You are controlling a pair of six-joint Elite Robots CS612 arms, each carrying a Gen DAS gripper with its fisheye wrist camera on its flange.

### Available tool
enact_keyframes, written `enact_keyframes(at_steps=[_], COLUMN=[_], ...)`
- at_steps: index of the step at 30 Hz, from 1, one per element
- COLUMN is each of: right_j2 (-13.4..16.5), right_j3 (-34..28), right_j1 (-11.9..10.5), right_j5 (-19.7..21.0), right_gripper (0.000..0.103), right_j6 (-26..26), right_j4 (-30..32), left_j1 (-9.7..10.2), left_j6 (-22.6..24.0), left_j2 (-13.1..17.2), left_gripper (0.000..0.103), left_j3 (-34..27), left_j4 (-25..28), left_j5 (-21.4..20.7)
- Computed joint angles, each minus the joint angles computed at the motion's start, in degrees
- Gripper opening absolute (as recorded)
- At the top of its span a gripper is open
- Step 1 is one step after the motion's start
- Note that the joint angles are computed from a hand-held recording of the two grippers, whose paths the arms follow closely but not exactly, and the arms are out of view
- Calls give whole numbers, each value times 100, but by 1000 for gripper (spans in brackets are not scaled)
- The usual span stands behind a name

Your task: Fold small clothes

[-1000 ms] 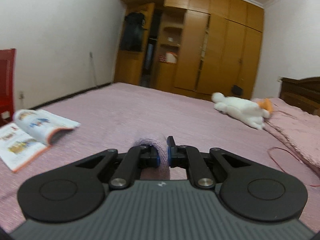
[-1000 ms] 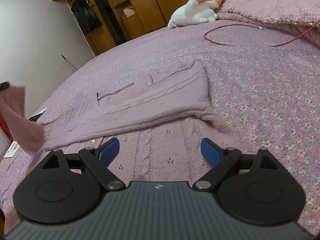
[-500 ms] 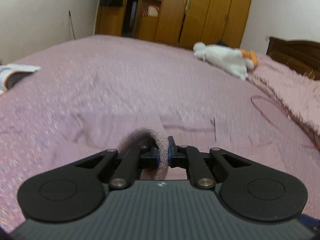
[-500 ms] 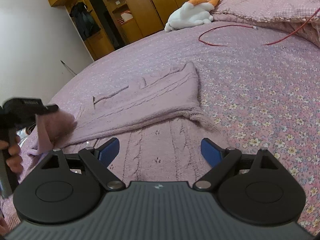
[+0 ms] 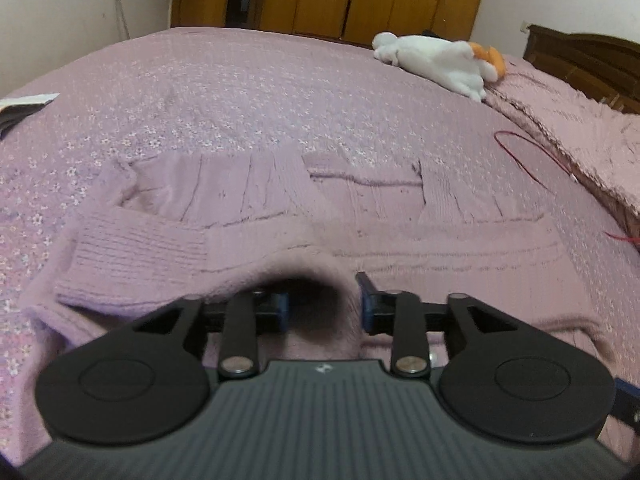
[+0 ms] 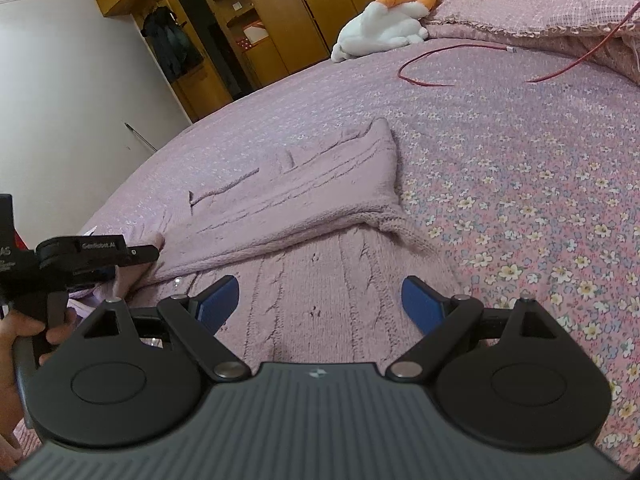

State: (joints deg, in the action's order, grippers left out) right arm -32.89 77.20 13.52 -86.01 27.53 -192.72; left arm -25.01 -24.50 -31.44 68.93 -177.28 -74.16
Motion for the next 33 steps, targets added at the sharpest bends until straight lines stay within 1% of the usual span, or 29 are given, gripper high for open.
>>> enact_keyframes(at_steps=[4, 7, 9, 13, 17, 19, 22, 26, 28, 31, 33], right_j2=[-35, -46, -29, 51, 225, 330, 544, 867, 1024, 1280, 1482], right_j3=[-11, -77, -178, -494, -1034, -1332, -1890, -2652, -3010, -3595, -4047], right_j1=[2, -4, 0, 30, 83, 126, 195, 265, 296, 334, 357], right_j5=[67, 308, 528, 949, 1357, 1470, 1633, 1823, 1849, 1779, 1779], right_gripper=[93, 93, 93, 93, 93, 93, 93, 92, 91, 86, 81], right_j6=[60, 168, 195, 111, -55, -158, -266, -315, -351, -473, -503], right_j4=[116, 197, 273, 516, 939, 1140, 1556, 2202, 2553, 3149, 3598], left_j1=[-5, 0, 0, -4, 5, 40, 120, 226, 267, 311, 320], left_j6=[102, 128, 103, -46, -191, -337, -579, -760, -841, -959, -1014], left_j2=[-215, -403, -534, -743, -874, -906, -895, -816, -761, -676, -623], left_gripper=[50, 50, 50, 50, 50, 50, 50, 50, 50, 50, 50], left_j3=[352, 694, 943, 1356, 1658, 1723, 1723, 1619, 1541, 1430, 1399], left_j4=[-79, -223, -316, -427, -462, -350, -288, -261, -222, -249, -355], left_j5=[-99, -132, -66, 292, 889, 1103, 1234, 1187, 1150, 1137, 1167])
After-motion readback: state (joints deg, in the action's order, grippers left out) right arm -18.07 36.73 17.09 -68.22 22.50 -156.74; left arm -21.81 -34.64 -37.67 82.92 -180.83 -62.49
